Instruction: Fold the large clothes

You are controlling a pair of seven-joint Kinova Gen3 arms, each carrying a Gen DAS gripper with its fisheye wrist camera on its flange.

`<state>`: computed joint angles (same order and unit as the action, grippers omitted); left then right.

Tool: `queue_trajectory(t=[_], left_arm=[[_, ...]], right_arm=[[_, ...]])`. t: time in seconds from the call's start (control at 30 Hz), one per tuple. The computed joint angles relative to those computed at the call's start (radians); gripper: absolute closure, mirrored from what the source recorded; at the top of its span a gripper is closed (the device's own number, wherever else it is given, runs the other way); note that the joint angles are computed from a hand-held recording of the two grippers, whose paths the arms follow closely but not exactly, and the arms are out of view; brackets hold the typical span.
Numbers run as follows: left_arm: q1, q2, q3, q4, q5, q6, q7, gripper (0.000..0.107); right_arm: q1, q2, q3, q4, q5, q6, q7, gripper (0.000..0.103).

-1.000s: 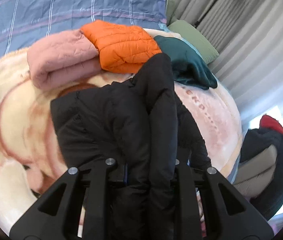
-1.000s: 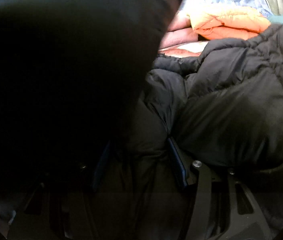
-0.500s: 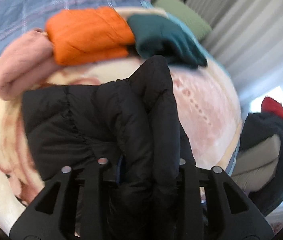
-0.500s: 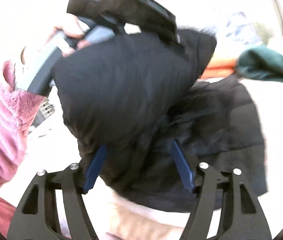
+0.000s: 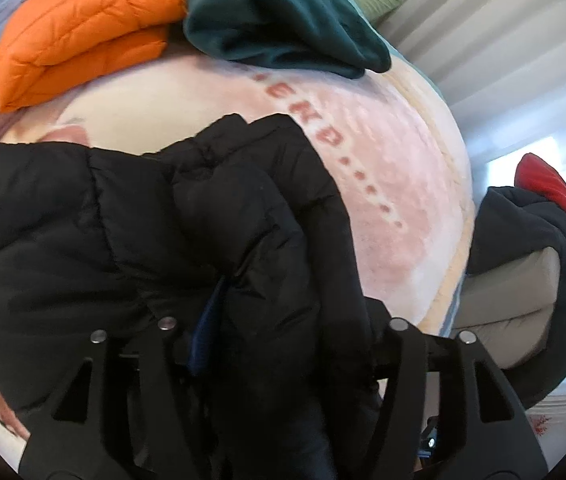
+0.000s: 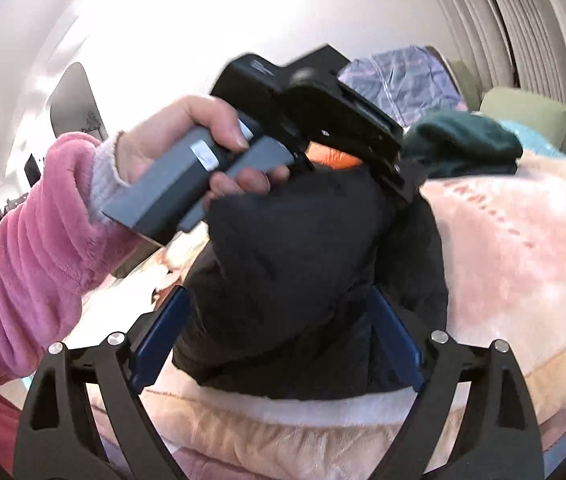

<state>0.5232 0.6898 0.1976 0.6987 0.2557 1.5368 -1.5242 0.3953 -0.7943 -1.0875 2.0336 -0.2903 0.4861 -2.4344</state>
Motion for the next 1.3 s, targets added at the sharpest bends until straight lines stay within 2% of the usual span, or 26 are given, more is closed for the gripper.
queue_trajectory(t=[0.03, 0.07, 0.1, 0.13, 0.23, 0.37, 0.4, 0.47, 0.5, 0.53, 0.63, 0.73, 0.83, 0.9, 0.97, 1.03, 1.07, 1.13, 1.2, 1.3], left_arm=[[0.001, 0.008, 0.004, -0.012, 0.007, 0.003, -0.006, 0.049], [-0.001, 0.009, 0.006, -0.012, 0.015, 0.0, -0.017, 0.049], [-0.001, 0.002, 0.0, 0.001, 0.025, -0.009, -0.032, 0.049], [0.002, -0.016, -0.025, 0.034, 0.051, -0.034, -0.063, 0.049], [-0.034, -0.083, -0.013, 0.143, 0.103, -0.127, -0.159, 0.049], [-0.182, -0.206, 0.121, 0.326, 0.169, -0.285, -0.29, 0.049], [-0.206, -0.238, 0.14, 0.368, 0.166, -0.324, -0.314, 0.049], [-0.205, -0.299, 0.13, 0.446, 0.116, -0.401, -0.318, 0.049], [-0.184, -0.33, 0.101, 0.488, 0.075, -0.442, -0.32, 0.049], [-0.154, -0.349, 0.073, 0.522, 0.035, -0.479, -0.311, 0.049], [-0.064, -0.374, 0.005, 0.639, -0.08, -0.597, -0.321, 0.046], [-0.016, -0.398, -0.031, 0.746, -0.102, -0.719, -0.372, 0.045], [-0.052, -0.394, 0.028, 0.792, -0.114, -0.789, -0.351, 0.044], [-0.046, -0.387, 0.041, 0.8, -0.152, -0.81, -0.327, 0.044], [-0.079, -0.382, 0.084, 0.806, -0.175, -0.819, -0.311, 0.044], [-0.084, -0.376, 0.079, 0.813, -0.145, -0.833, -0.334, 0.043], [-0.095, -0.375, 0.08, 0.819, -0.118, -0.838, -0.359, 0.043], [-0.109, -0.379, 0.065, 0.839, -0.047, -0.861, -0.41, 0.043], [-0.15, -0.376, 0.088, 0.853, 0.013, -0.876, -0.467, 0.043], [-0.122, -0.386, 0.072, 0.896, -0.016, -0.946, -0.466, 0.042]], right_arm=[[0.04, -0.007, -0.004, -0.018, 0.018, 0.034, -0.011, 0.015], [0.062, -0.009, -0.011, -0.026, 0.019, 0.052, -0.013, 0.022], [0.065, -0.019, -0.011, -0.026, 0.004, 0.054, -0.016, 0.054], [0.049, -0.011, 0.008, -0.007, -0.028, 0.048, -0.035, 0.071], [-0.063, 0.021, 0.092, 0.123, -0.129, -0.049, -0.12, 0.08], [-0.191, 0.099, 0.121, 0.271, -0.21, -0.212, -0.214, 0.08], [-0.208, 0.111, 0.114, 0.29, -0.211, -0.25, -0.231, 0.08], [-0.224, 0.136, 0.112, 0.301, -0.174, -0.277, -0.26, 0.078], [-0.221, 0.142, 0.113, 0.293, -0.164, -0.267, -0.25, 0.074], [-0.217, 0.154, 0.124, 0.284, -0.158, -0.251, -0.224, 0.062], [-0.178, 0.14, 0.138, 0.231, -0.07, -0.137, -0.219, 0.044], [-0.163, 0.099, 0.141, 0.161, 0.052, -0.015, -0.268, 0.041], [-0.092, 0.027, 0.125, 0.065, 0.136, 0.106, -0.26, 0.042], [-0.042, -0.013, 0.102, 0.015, 0.175, 0.137, -0.224, 0.042], [-0.02, 0.005, 0.076, -0.001, 0.185, 0.107, -0.168, 0.048], [0.004, 0.086, 0.023, 0.004, 0.151, 0.093, -0.13, 0.07], [0.038, 0.118, -0.02, 0.031, 0.13, 0.072, -0.135, 0.075], [0.062, 0.153, -0.071, 0.115, 0.059, -0.006, -0.163, 0.076], [0.053, 0.174, -0.07, 0.166, -0.003, -0.071, -0.192, 0.076], [0.082, 0.183, -0.094, 0.136, 0.026, -0.048, -0.179, 0.076]])
